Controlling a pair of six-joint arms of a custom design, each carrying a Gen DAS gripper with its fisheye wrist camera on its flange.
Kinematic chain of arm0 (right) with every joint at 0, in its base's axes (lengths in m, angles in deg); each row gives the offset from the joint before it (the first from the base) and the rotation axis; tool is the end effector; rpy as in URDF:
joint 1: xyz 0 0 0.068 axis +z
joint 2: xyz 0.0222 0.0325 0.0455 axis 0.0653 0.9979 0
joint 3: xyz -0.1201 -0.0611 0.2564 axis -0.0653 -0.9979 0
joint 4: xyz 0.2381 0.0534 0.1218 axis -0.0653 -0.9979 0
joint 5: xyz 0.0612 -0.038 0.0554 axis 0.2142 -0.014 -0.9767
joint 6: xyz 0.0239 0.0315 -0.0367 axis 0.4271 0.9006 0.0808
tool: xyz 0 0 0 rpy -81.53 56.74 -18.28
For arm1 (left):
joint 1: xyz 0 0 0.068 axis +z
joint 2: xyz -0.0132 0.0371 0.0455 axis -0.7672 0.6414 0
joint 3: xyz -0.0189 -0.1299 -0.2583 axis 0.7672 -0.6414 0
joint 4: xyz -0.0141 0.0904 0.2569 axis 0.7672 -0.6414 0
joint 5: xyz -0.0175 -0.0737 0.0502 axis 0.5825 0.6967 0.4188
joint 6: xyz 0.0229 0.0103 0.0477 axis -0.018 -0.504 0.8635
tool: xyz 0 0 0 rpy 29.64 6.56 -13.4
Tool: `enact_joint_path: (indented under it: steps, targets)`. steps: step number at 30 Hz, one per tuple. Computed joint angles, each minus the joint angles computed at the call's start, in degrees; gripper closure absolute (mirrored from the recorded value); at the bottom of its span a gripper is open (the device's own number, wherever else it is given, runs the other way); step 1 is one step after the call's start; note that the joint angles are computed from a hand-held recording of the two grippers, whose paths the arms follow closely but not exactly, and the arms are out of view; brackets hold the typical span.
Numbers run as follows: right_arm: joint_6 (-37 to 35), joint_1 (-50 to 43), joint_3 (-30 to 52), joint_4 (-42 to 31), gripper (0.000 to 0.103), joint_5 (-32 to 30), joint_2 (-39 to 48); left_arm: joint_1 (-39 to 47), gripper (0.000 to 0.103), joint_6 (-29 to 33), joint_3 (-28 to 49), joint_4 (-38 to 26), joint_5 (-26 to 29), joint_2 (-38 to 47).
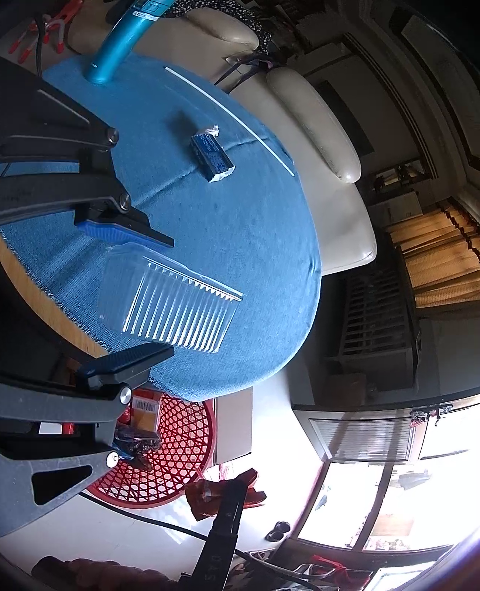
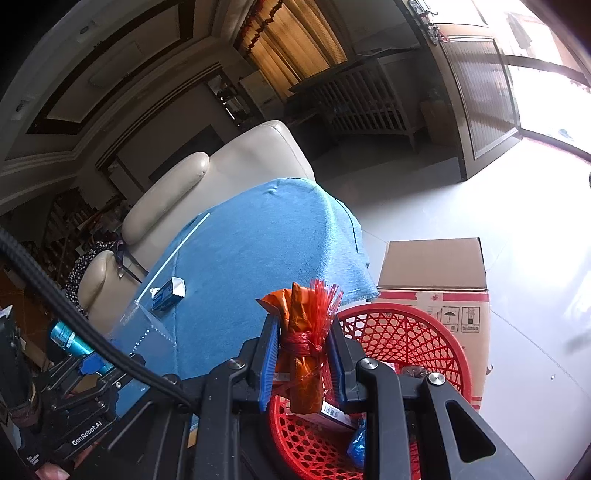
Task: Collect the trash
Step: 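Lower both tools into the red basket and open them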
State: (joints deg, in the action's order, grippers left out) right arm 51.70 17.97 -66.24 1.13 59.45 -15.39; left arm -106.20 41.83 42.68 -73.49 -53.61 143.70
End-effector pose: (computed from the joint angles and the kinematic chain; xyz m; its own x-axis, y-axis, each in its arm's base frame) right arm 0.1629 0.0467 0.1591 -0.6873 0.3396 -0.6421 -0.0119 0.8786 0.4774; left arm 0.1565 -0.1956 0.1907 -0.6632 0.3159 -0.6785 0.2325 0.9487 0.2144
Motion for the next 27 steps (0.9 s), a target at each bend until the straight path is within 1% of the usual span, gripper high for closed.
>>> enact_joint_path:
  steps: [11, 18, 27]
  targets:
    - [-0.2, -0.5, -0.5, -0.4, 0.076, -0.1, -1.3, -1.4, 0.051, 0.7, 1.3, 0.0, 0.6, 1.5]
    - [-0.9, -2.6, -0.9, -0.8, 0.076, -1.8, -2.2, -3.6, 0.051, 1.1, 3.5, -0.7, -0.4, 3.6]
    - [-1.9, -6.0, -1.1, -2.7, 0.076, -4.1, -3.7, -6.1, 0.051, 2.5, 6.7, -0.5, 0.1, 8.0]
